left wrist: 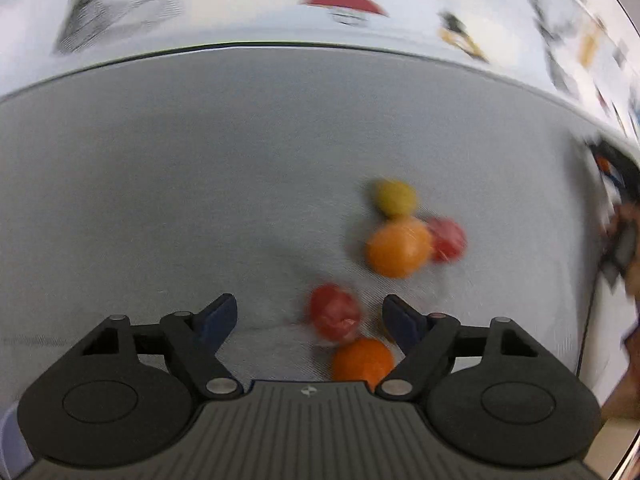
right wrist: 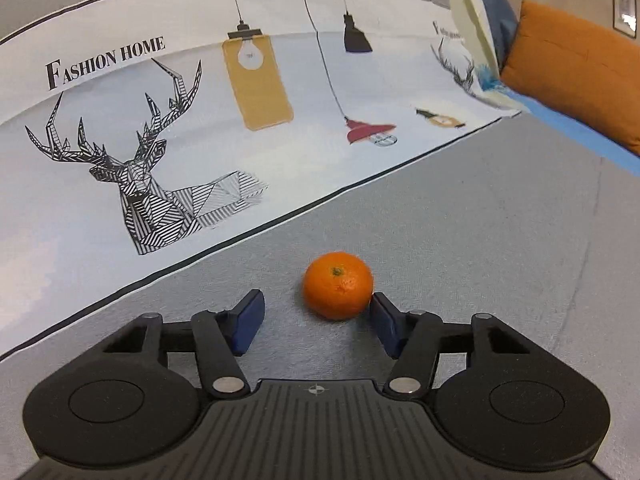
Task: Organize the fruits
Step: 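Grasp a mandarin with the right tool while the left tool grasps a red tomato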
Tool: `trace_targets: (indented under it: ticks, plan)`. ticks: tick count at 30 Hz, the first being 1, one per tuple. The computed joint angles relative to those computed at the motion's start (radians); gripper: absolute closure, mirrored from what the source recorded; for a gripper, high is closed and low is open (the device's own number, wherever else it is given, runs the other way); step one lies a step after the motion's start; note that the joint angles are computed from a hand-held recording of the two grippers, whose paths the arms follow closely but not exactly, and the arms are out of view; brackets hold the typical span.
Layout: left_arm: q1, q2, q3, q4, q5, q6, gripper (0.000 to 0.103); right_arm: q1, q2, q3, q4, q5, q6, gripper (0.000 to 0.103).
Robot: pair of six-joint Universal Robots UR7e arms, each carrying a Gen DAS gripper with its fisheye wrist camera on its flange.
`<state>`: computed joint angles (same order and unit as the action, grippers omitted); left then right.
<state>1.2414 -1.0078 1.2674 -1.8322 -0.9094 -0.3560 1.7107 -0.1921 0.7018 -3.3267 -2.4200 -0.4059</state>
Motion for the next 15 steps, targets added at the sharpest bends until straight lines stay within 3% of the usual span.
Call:
trace_targets:
  ticks: [4,6,10,11,12,13,14,15]
  plan:
    - [0.004,-0.008,0.001,0.0,0.006,0.019,0.017,0.002,-0.005,0.004,0.019,-0.011,0.028,0.034]
    - [-0.003,-0.009,0.013,-0.003,0.012,0.057,0.017,0.001,0.014,-0.025,0.013,-0.025,0.015,0.021]
    - [-0.021,-0.002,0.041,-0.015,0.044,0.101,0.017,-0.008,0.027,-0.045,0.002,-0.033,0.03,0.013]
    - [-0.025,-0.003,0.052,-0.022,0.065,0.113,0.017,-0.009,0.026,-0.041,-0.006,-0.024,0.007,0.022]
    - [-0.034,-0.007,0.07,-0.036,0.094,0.125,0.03,-0.011,0.012,-0.012,-0.023,0.005,-0.015,0.049]
    - [-0.046,-0.018,0.101,-0.076,0.119,0.163,0.062,-0.011,0.004,0.01,-0.049,0.03,-0.053,0.065]
    - [-0.054,-0.029,0.117,-0.102,0.112,0.206,0.075,-0.008,-0.003,0.022,-0.052,0.034,-0.078,0.07]
    - [-0.061,-0.034,0.121,-0.102,0.114,0.208,0.074,-0.006,-0.023,0.054,-0.038,0.043,-0.062,0.07]
